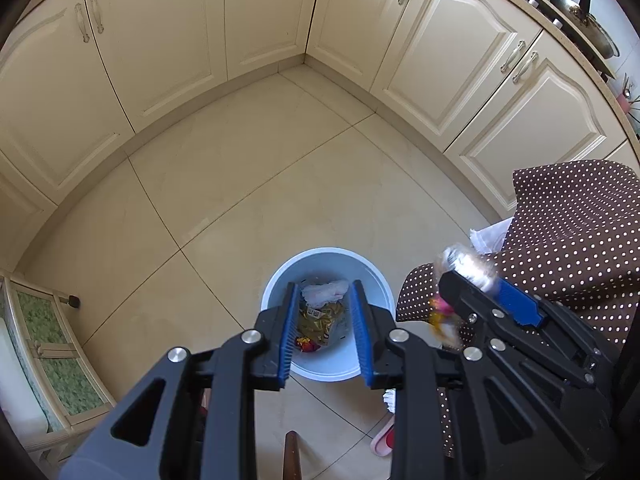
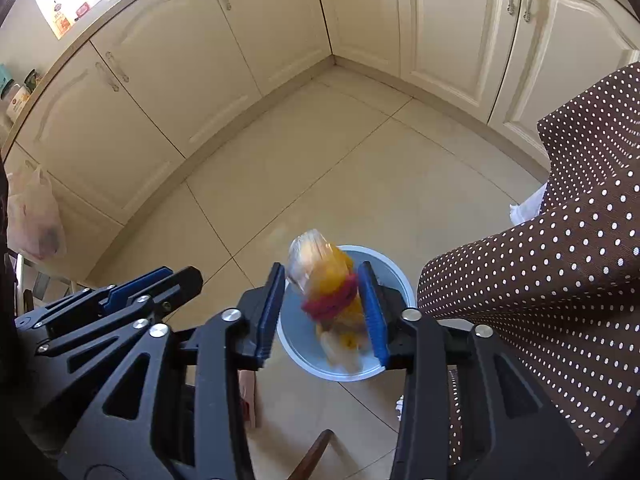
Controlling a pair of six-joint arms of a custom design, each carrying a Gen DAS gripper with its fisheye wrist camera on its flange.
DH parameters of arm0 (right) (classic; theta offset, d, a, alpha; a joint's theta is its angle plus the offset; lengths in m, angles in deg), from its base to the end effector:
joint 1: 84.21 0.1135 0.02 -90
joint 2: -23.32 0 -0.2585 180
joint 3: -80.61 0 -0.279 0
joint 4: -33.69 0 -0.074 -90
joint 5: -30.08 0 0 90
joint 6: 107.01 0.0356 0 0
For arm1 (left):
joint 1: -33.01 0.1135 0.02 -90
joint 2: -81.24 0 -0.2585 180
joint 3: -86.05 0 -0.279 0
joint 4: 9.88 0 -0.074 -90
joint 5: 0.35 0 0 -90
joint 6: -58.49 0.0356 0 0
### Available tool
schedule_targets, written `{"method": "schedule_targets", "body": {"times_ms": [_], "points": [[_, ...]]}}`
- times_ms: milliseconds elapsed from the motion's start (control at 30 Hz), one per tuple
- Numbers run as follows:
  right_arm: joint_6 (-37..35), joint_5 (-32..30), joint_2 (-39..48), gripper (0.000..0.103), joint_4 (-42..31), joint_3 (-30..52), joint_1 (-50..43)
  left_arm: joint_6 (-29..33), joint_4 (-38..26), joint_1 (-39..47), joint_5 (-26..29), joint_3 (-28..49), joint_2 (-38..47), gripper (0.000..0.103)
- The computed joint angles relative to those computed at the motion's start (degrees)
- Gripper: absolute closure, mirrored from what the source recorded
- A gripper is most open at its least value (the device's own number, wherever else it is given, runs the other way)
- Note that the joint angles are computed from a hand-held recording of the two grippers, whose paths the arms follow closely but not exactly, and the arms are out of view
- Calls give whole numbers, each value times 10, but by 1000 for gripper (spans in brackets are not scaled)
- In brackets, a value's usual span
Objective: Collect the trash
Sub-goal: 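Open the right gripper to drop the yellow wrapper into the bin, then move both grippers back over the table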
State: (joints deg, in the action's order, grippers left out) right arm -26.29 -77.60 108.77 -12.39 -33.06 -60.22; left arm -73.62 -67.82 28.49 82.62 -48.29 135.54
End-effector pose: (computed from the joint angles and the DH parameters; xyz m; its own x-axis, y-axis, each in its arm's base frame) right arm 0.2773 0.1353 0.1818 -0.7373 -0.4963 -0.4584 -0.6309 0.7484 0.2044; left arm 0.1882 -0.0105 0.1812 -0.6986 -0.6124 -0.3702 -0.5914 0.7853 -0.1832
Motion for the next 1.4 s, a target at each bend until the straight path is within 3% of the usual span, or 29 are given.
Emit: {"method": "schedule_targets", "body": {"times_ms": [267, 467, 700, 833, 967, 1167, 1400], "points": [[-11, -8, -44, 61, -23, -4, -17, -6, -46, -21, -18, 27, -37, 77], [-22, -25, -120, 61, -62, -7, -47, -50, -105, -88, -59, 71, -78, 75], [-79, -87, -241, 60, -145, 21, -150, -156, -203, -273, -191, 193, -75, 70], [-142, -154, -272, 56, -203, 70, -268, -221, -246, -411, -284, 300, -5, 64], [-240, -248, -244, 54, -265, 146, -463, -215, -239, -490, -329, 405, 94, 59], [-332, -334, -103, 50, -299, 277, -710, -120, -167, -544, -327, 577, 288, 52], [-310, -327, 85, 50, -287, 429, -817, -46, -161, -560, -288, 788, 499, 50]]}}
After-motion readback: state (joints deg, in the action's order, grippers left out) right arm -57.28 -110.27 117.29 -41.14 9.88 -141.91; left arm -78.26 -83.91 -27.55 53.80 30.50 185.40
